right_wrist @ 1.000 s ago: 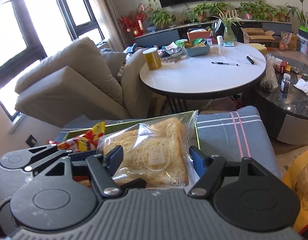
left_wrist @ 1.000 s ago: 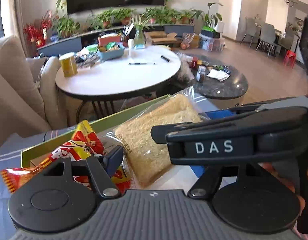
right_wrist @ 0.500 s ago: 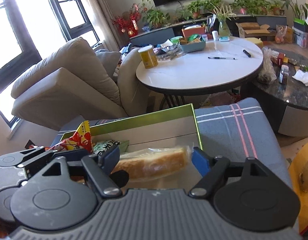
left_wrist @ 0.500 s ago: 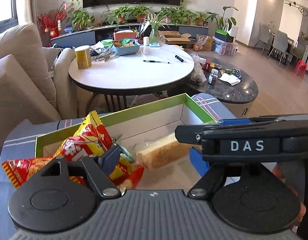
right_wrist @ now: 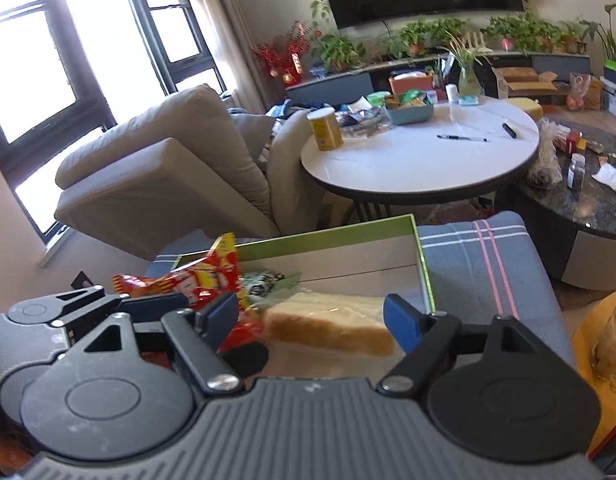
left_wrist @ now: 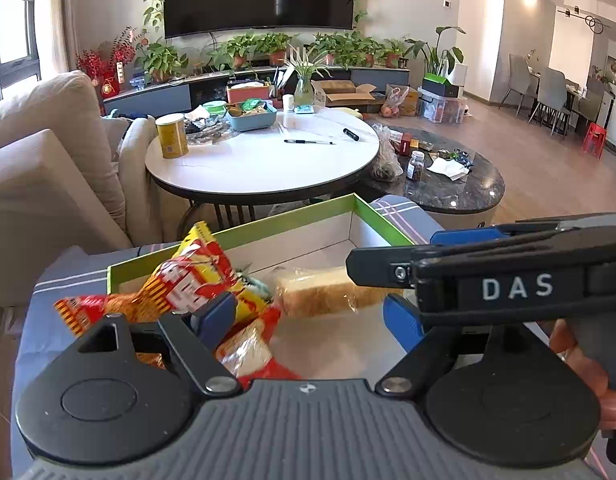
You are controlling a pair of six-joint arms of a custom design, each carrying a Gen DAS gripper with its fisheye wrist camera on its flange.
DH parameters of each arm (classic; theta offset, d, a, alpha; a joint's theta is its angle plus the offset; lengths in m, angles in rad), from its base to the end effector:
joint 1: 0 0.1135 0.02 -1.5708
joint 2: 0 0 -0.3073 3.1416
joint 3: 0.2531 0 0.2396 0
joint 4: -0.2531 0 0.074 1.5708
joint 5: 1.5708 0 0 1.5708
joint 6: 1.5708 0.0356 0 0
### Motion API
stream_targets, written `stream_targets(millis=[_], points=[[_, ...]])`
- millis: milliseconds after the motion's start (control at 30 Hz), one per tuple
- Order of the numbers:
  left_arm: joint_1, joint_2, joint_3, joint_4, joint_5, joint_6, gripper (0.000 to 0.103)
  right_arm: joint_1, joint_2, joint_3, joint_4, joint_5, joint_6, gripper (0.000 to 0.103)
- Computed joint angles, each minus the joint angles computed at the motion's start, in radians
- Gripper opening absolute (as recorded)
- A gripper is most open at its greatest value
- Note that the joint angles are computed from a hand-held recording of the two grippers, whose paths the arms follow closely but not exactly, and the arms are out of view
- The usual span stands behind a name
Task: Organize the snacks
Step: 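Release the bread slice in the box and withdraw the right gripper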
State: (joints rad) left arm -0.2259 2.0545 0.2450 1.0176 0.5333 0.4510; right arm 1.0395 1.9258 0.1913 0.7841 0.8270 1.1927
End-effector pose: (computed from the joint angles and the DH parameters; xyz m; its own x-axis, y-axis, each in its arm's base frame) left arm 0.2297 -0.0714 0.0715 -0.3885 0.4744 -0.7900 0.7892 0.6139 -0.0194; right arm 0.1266 0.1637 0.0832 -0.4932 0.4027 -0.7711 0.2477 0.9147 0.3193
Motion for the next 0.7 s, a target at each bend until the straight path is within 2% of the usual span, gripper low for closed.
stream_targets(millis=[100, 200, 333, 600, 700], points=[[0.051, -0.044, -0.026, -0.029, 0.032, 0.025, 0.079, 0.057, -0.052, 0.034, -0.116, 0.025, 0.035, 0.090], [0.135, -0.104, -0.055, -0.076, 0.092, 0.067, 0.080, 0.139, -0.103, 0.085, -0.287, 0.076, 0.103, 0.090], [0.270, -0.195, -0.086, -0.167, 0.183, 0.158, 0.080, 0.246, -0.137, 0.147, -0.488, 0.146, 0.241, 0.090], [0.530, -0.320, -0.089, -0.469, 0.363, 0.447, 0.081, 0.385, -0.133, 0.265, -0.814, 0.185, 0.480, 0.090], [0.626, -0.355, -0.050, -0.629, 0.418, 0.530, 0.081, 0.417, -0.114, 0.314, -0.911, 0.183, 0.545, 0.090]])
